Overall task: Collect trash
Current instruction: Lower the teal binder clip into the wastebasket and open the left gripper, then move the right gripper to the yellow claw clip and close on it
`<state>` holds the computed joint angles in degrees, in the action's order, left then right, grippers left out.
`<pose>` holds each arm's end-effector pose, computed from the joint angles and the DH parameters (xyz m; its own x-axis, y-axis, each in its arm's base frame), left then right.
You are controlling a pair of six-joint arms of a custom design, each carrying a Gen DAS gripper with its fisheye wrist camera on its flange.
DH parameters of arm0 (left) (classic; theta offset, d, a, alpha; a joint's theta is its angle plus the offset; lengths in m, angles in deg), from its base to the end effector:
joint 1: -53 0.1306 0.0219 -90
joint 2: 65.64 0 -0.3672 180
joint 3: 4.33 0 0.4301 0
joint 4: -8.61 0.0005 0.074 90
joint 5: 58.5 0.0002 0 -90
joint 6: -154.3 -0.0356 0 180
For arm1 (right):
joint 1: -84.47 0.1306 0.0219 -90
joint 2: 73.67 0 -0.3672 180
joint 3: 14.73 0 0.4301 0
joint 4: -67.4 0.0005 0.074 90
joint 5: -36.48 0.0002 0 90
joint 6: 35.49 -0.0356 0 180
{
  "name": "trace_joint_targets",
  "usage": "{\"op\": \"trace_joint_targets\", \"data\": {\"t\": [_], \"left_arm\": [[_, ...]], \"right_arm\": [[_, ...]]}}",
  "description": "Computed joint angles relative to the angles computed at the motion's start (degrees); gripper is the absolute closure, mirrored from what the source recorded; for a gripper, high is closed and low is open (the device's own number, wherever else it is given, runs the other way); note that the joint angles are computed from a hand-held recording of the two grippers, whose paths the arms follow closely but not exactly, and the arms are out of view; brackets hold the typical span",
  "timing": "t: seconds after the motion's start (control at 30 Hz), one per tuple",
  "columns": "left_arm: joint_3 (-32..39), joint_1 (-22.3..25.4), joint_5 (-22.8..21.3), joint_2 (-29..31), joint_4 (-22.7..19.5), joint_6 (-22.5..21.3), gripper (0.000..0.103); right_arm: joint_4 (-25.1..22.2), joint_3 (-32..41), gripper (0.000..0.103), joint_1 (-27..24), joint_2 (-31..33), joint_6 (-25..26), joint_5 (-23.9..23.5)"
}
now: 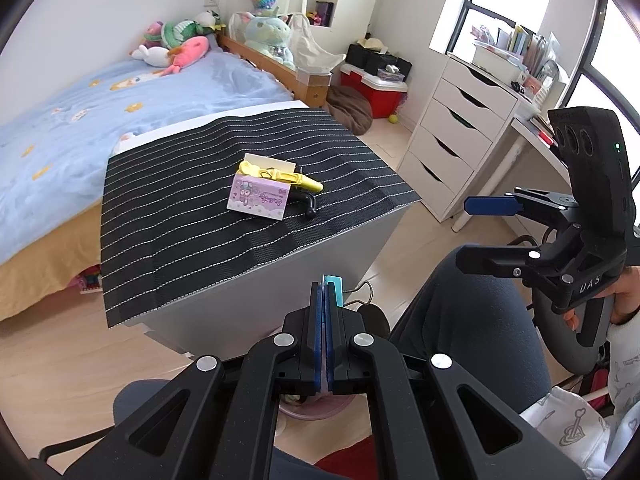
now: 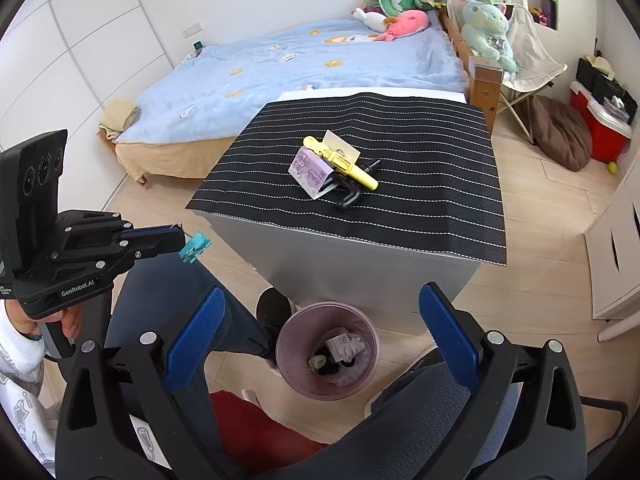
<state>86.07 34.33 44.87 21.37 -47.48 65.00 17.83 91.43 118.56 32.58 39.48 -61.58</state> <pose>0.4688 -0.1676 0.4362 -0.7590 0.2439 -0.6037 0.4350 0.8799 -0.1913 0.5153 0.3542 0.3991 -0.7730 -0.2132 -0.5975 -0.4449 0.8536 0.2711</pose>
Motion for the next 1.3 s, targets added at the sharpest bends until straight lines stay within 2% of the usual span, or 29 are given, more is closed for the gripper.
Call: {"op": "trace_joint_targets", "data": {"t": [0.2, 0.3, 0.37, 0.4, 0.43, 0.5, 0.73, 1.13, 1.3], "left_arm": [[0.4, -0.4, 1.3, 0.4, -0.8, -1.3, 0.102], [0.6, -0.5, 1.9, 0.6, -1.1, -1.9, 0.093], [0.6, -0.6, 1.8, 0.8, -1.2, -2.3, 0.072], [0.4, -0.5, 2.0, 0.8, -0.8, -2.1, 0.047], [0.2, -0.4, 2.4, 0.6, -0.3, -1.7, 0.032], [-0.2, -0.2, 2.7, 0.2, 0.7, -1.0, 0.015], [-0.7, 0.2, 0.8, -0.2, 2.2, 0.9, 0.008], [-1.3, 1.0, -0.7, -0.6, 3.7, 2.6, 0.008], [-1.0, 1.4, -0.8, -0.5, 4.4, 3.2, 0.008]], "right_arm": [[0.8, -1.1, 0.007, -0.3, -1.1, -0.3, -0.2], [0.9, -1.3, 0.007, -0.5, -1.3, -0.4, -0.2], [0.9, -1.3, 0.007, -0.5, -1.4, -0.4, -0.2], [0.9, -1.3, 0.007, -0.5, -1.3, -0.5, -0.2], [0.9, -1.3, 0.007, -0.5, -1.4, -0.4, -0.2], [1.0, -1.3, 0.006, -0.5, -1.3, -0.4, -0.2], [0.9, -1.0, 0.006, -0.2, -1.1, -0.3, -0.1], [1.0, -0.2, 0.005, 0.0, -0.2, -0.2, -0.7], [1.4, 1.8, 0.005, -0.4, 1.3, 1.6, -1.1]]}}
